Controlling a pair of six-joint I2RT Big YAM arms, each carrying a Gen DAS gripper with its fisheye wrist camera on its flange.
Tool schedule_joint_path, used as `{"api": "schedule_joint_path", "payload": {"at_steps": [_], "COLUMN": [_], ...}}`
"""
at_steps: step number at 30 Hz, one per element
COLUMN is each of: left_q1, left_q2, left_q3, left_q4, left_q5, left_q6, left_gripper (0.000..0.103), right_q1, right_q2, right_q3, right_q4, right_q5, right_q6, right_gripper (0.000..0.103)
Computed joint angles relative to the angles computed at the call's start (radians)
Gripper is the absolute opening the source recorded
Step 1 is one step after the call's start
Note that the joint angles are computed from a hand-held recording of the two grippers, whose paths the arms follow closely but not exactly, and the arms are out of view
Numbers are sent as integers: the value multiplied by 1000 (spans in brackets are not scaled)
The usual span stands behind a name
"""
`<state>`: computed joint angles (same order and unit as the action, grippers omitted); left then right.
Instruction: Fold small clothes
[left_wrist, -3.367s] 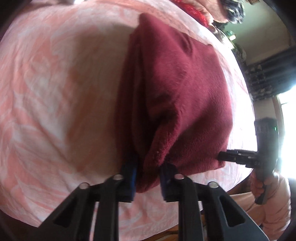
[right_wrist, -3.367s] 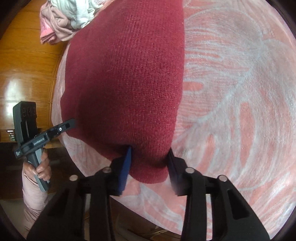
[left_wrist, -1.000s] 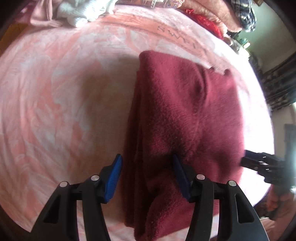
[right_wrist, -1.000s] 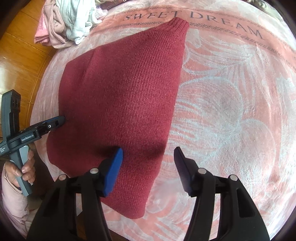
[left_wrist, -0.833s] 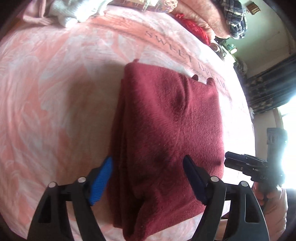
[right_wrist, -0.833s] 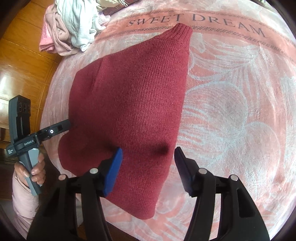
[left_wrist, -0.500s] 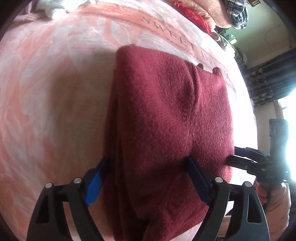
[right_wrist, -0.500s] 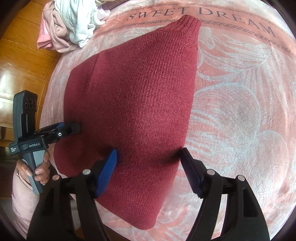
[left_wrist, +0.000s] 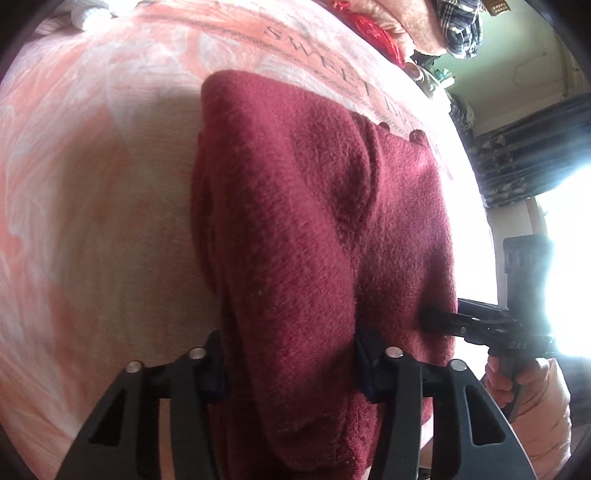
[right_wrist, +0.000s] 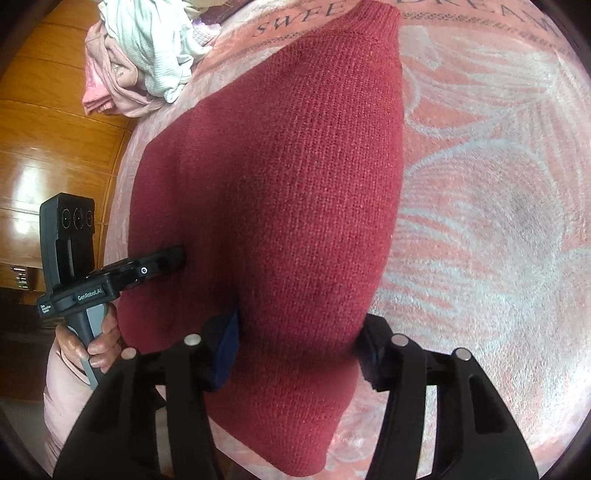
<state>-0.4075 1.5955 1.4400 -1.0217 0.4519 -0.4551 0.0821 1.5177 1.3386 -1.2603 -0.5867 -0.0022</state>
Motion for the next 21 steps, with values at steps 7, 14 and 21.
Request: {"api": "schedule_joint_path", "payload": {"at_steps": [7, 14, 21], "left_q1": [-39, -151, -257], "left_q2": [-45, 35, 257], "left_q3": [-15, 142, 445], "left_q4": [86, 121, 80], "left_q5": [4, -32, -124], "left_q6": [-77, -148, -191], "left_gripper": [41, 41, 41], "right_q1": [-25, -173, -357], "right_q2": [-52, -76, 32], "right_q3": [25, 114, 217], "right_q4": [-49, -113, -148], "right_q5": [-4, -24, -14], "right_q6": [-96, -199, -324], "right_gripper": [42, 41, 42]}}
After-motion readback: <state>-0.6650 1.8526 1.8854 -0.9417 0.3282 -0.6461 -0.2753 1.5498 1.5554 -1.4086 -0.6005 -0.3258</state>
